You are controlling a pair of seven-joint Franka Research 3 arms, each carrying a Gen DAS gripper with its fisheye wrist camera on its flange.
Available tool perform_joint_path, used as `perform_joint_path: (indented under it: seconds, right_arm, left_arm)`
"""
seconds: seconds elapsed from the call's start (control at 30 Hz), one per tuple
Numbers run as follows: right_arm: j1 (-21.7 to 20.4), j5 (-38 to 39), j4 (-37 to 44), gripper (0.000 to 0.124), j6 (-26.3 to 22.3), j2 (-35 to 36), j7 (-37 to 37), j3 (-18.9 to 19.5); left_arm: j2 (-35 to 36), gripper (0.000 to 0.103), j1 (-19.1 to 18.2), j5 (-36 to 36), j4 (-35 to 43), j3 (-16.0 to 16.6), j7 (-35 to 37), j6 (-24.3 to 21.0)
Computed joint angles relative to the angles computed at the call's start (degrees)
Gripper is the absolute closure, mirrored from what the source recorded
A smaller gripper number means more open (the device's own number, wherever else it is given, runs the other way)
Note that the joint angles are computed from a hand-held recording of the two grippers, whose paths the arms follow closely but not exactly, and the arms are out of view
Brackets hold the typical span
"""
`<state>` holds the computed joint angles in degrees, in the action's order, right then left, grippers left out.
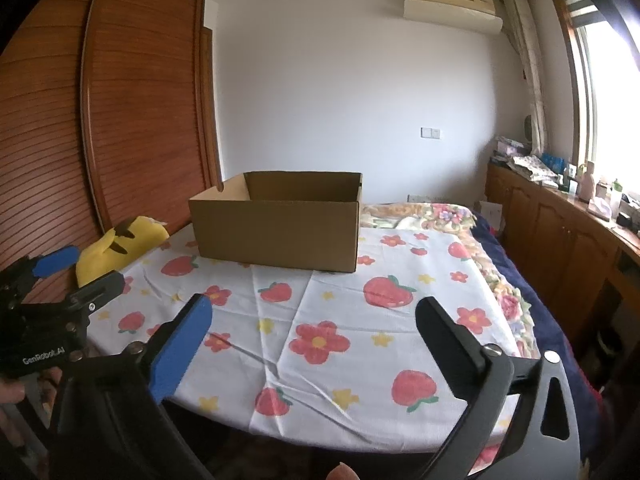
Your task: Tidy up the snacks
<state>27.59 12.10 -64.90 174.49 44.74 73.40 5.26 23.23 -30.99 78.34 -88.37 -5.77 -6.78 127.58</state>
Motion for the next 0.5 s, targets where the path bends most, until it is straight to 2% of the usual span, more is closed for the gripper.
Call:
perform_joint_path:
  seconds: [0.07, 0.27, 0.37, 0.5]
  right_arm:
    - [1.0, -0.4, 0.1, 0.021, -0.2, 0.2, 1.1, -1.6]
    - [2.0, -1.3, 0.0, 0.021, 0.1, 0.4, 3.3, -3.4]
    - [1.9, -1.6, -0.4, 0.021, 0.4, 0.3, 3.7, -3.2]
    - [2.0, -1.9, -1.3, 0.021, 0.8, -0.1, 4.2, -3.4]
  left_arm:
    - [-0.2, 0.0, 0.0, 0.0, -0.4, 0.0, -0.8, -0.2]
    - [-0.9, 0.0, 0.1, 0.3, -1.4, -0.2, -2.3, -0.6]
    - [-0.4, 0.0, -0.1, -0.7, -0.7, -0.4, -1.2, -2.7]
    - [-0.3, 0.0, -0.1, -1.1, -0.7, -0.5, -0.6, -2.6]
